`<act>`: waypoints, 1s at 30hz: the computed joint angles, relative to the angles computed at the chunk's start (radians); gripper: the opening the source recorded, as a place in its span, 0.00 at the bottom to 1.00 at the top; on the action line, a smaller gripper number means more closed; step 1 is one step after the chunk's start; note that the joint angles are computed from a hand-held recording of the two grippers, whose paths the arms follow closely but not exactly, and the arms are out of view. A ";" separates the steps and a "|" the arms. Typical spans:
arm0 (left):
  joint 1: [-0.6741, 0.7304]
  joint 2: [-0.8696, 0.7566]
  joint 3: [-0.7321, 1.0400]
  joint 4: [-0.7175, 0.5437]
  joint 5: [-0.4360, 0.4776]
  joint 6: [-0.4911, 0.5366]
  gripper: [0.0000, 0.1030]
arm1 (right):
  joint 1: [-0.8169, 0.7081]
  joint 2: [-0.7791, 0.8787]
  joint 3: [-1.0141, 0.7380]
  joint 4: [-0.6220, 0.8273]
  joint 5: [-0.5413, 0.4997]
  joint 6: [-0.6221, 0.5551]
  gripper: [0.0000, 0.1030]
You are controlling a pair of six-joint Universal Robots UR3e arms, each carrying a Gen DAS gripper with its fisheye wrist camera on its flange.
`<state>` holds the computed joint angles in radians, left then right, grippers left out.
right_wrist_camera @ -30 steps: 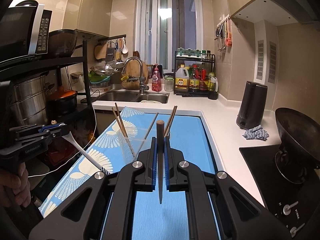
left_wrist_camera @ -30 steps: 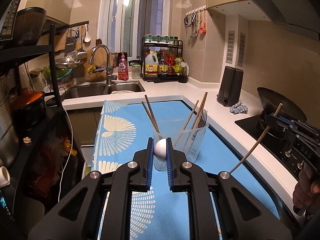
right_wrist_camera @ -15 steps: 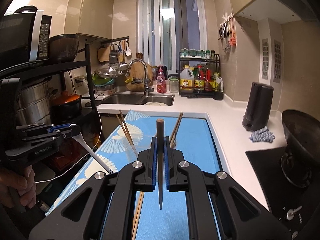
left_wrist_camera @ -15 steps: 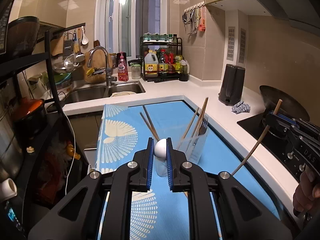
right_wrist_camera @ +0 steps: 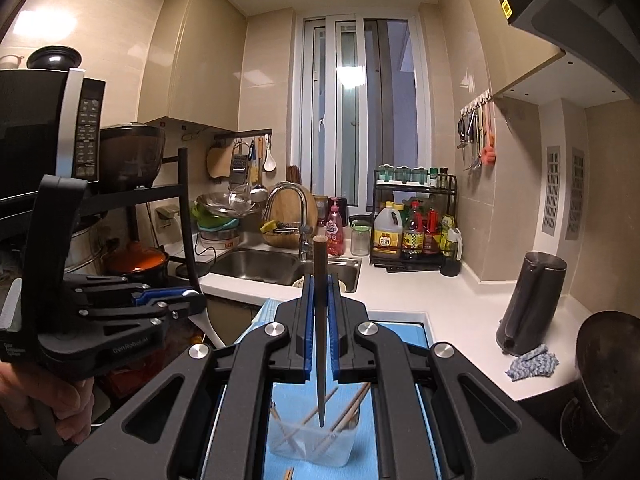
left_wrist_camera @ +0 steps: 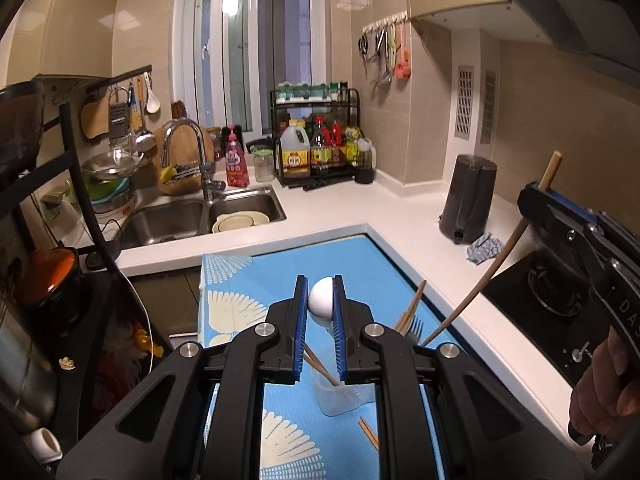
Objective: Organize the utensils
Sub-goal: 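Lower the spoon into the container with the left tool while the right tool lowers its chopstick, then open both tools to release the spoon and chopstick into the container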
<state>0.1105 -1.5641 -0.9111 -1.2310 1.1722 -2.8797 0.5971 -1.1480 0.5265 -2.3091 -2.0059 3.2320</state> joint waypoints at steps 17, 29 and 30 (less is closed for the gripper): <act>-0.181 -0.191 -0.248 0.273 0.186 -0.037 0.12 | -0.124 -0.035 0.549 -0.326 0.137 0.117 0.07; -0.148 -0.072 -0.382 0.368 0.137 -0.062 0.43 | -0.078 -0.123 0.662 -0.306 0.069 0.140 0.38; -0.144 -0.055 -0.390 0.376 0.133 -0.066 0.45 | -0.072 -0.145 0.683 -0.316 0.061 0.143 0.39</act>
<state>-0.0338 -1.6193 -1.3011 -0.8546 1.3049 -2.9454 0.5249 -1.2927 1.2092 -2.6249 -1.9445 3.3754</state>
